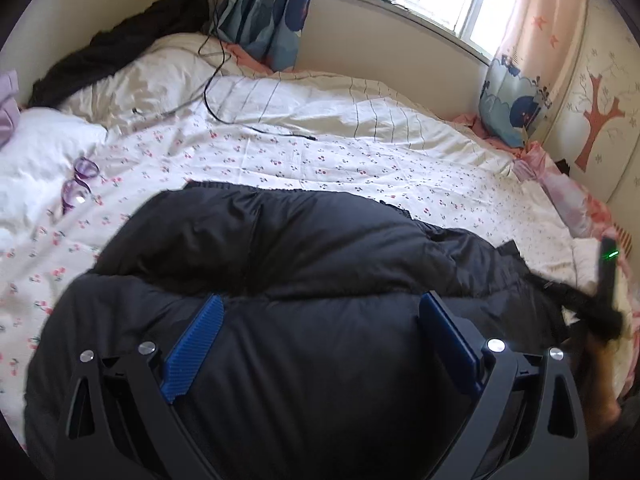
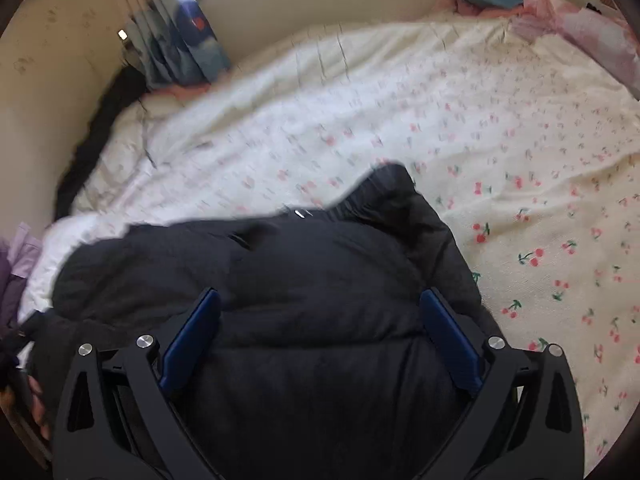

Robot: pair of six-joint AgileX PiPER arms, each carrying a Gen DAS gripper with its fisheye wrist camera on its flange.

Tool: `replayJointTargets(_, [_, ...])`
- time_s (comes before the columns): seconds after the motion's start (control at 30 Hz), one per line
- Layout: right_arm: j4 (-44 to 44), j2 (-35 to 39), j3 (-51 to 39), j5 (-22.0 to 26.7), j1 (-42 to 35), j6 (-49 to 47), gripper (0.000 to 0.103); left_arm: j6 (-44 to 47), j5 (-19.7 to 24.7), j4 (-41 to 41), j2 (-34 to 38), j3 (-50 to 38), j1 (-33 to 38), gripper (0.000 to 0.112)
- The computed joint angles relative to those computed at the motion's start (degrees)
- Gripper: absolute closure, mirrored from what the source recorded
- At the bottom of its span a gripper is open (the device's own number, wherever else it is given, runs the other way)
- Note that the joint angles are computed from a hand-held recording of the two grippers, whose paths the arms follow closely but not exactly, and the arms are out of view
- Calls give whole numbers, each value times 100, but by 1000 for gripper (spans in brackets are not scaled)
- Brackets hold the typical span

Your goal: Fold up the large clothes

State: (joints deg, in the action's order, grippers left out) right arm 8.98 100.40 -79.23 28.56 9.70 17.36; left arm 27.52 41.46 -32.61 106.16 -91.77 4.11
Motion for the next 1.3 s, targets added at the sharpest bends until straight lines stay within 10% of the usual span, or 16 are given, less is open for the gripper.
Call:
replayJointTargets(0.63, [-1557, -1353, 1390, -860, 1082, 1943, 7, 1098, -300, 182, -854, 1143, 332, 18])
replayJointTargets(1.3, [-1595, 709, -922, 146, 1578, 1541, 7, 1772, -1088, 60, -1248, 1753, -53, 18])
